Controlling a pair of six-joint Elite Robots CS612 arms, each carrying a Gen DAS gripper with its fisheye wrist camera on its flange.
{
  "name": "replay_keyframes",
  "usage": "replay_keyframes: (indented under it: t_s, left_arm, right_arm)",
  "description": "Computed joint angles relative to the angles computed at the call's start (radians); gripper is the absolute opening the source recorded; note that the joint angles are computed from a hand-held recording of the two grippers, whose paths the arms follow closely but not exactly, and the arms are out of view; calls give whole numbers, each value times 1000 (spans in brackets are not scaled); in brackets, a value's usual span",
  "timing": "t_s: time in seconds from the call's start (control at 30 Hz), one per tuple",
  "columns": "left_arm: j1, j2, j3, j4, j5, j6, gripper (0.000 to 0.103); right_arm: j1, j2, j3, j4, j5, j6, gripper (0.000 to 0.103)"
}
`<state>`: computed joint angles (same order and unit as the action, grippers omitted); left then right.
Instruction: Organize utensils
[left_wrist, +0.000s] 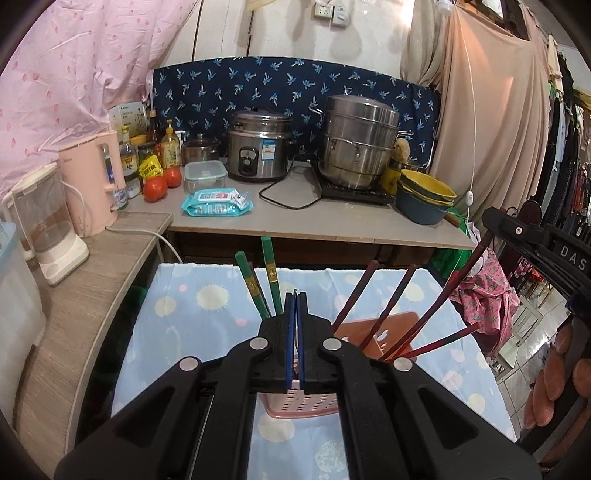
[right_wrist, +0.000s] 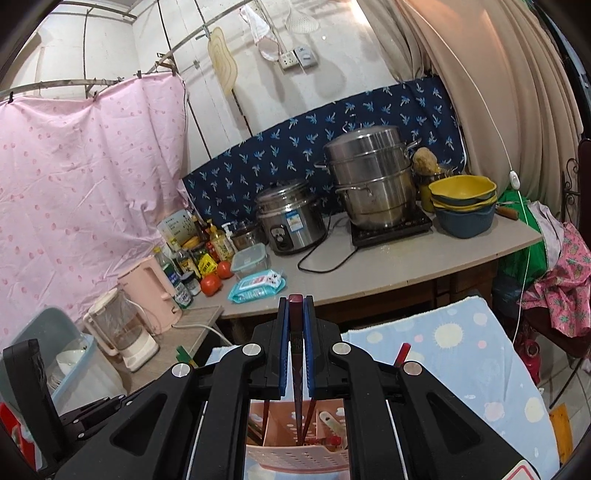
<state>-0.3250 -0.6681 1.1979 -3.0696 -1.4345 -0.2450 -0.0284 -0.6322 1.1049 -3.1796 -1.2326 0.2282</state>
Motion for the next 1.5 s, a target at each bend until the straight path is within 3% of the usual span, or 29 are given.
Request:
replay_keyframes:
  t_s: [0.3, 0.4, 0.43, 0.47, 0.87, 1.0, 1.5]
  left_arm:
    - [2, 12, -11, 25, 8, -26, 5]
    - [0, 9, -5, 24, 27, -40, 33]
    - [-1, 7, -1, 19, 36, -42, 38]
    - [-2, 3, 7, 11, 43, -42, 38]
    - [-17, -47, 100, -32, 64, -58, 41]
    - [-25, -66, 138, -43, 83, -56, 45]
    - [-43, -114, 247, -67, 85, -79, 45]
  right_arm:
    - [4, 10, -3, 57, 12, -32, 9]
    - [4, 7, 7, 46, 2, -26, 23]
    - [4, 5, 11, 40, 0, -21, 27]
    - [4, 4, 15, 35, -2, -19, 31]
    - [2, -55, 128, 6, 1, -43, 38]
    - [1, -82, 187, -3, 0, -56, 38]
    - [3, -148, 342, -19, -14, -115, 38]
